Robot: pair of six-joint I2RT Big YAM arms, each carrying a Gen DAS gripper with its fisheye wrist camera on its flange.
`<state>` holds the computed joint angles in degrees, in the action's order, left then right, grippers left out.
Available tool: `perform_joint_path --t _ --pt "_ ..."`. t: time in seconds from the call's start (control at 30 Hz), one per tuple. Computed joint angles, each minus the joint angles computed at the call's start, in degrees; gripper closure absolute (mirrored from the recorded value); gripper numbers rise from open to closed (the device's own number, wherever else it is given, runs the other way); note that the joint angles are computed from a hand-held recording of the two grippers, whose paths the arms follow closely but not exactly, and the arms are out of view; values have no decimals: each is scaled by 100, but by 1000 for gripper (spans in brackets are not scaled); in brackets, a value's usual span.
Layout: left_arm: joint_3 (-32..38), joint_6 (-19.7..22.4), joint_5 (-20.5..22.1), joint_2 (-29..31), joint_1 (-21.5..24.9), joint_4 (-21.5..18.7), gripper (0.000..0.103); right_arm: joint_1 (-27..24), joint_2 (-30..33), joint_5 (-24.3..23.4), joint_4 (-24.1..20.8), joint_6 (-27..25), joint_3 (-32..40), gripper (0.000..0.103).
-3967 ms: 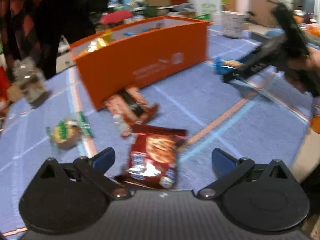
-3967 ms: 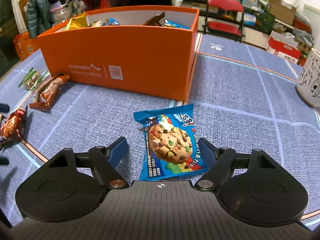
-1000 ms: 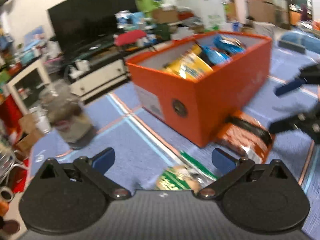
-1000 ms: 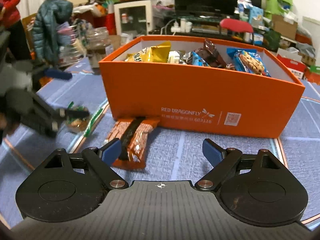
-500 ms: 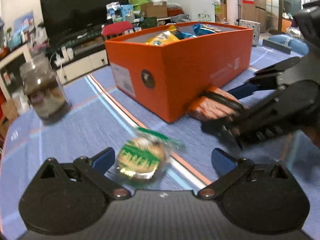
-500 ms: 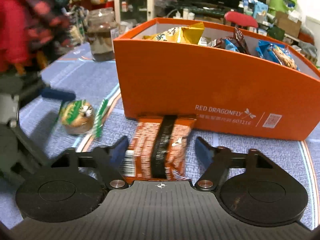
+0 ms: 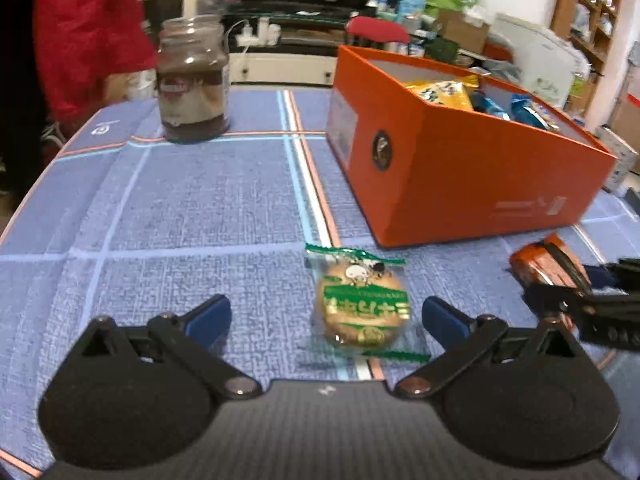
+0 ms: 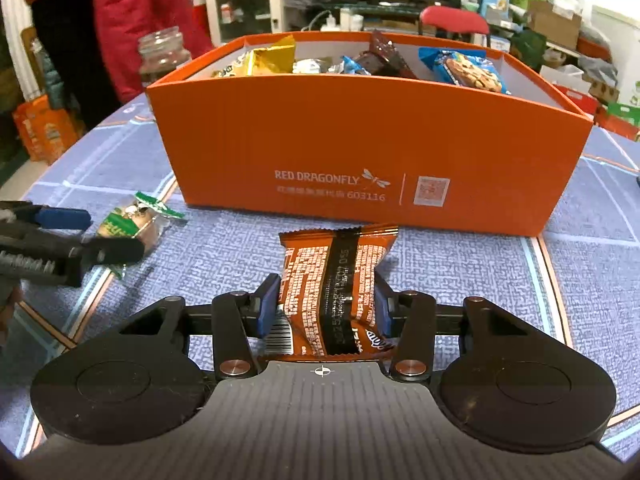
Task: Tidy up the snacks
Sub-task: 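Grasp the green-wrapped round cake with the left tool while the right tool grasps the brown wafer bar, then lower the cake and wafer bar into the orange box and open both tools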
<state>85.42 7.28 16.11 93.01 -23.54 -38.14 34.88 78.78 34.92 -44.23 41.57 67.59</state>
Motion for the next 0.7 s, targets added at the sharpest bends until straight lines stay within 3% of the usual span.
perform_joint_path --t 0.13,0.27,0.33,0.4,0.57,0.7 --pt "59 230 -345 53 -209 71 18 20 -103 21 107 -65 -136 72" --pt "1 203 -492 25 -371 180 25 6 -107 28 180 -151 -164 72" --pt "-38 155 -477 -6 -400 217 44 7 -120 32 148 -138 -167 76" --pt "23 132 -537 -4 -444 125 56 -11 -173 -60 93 -94 -177 76" --pt "-102 -74 -556 -190 -497 -69 57 -32 -354 -165 -14 98 -254 77" --pt "-216 -235 -790 -464 -564 -88 57 116 -567 15 -180 127 -247 77"
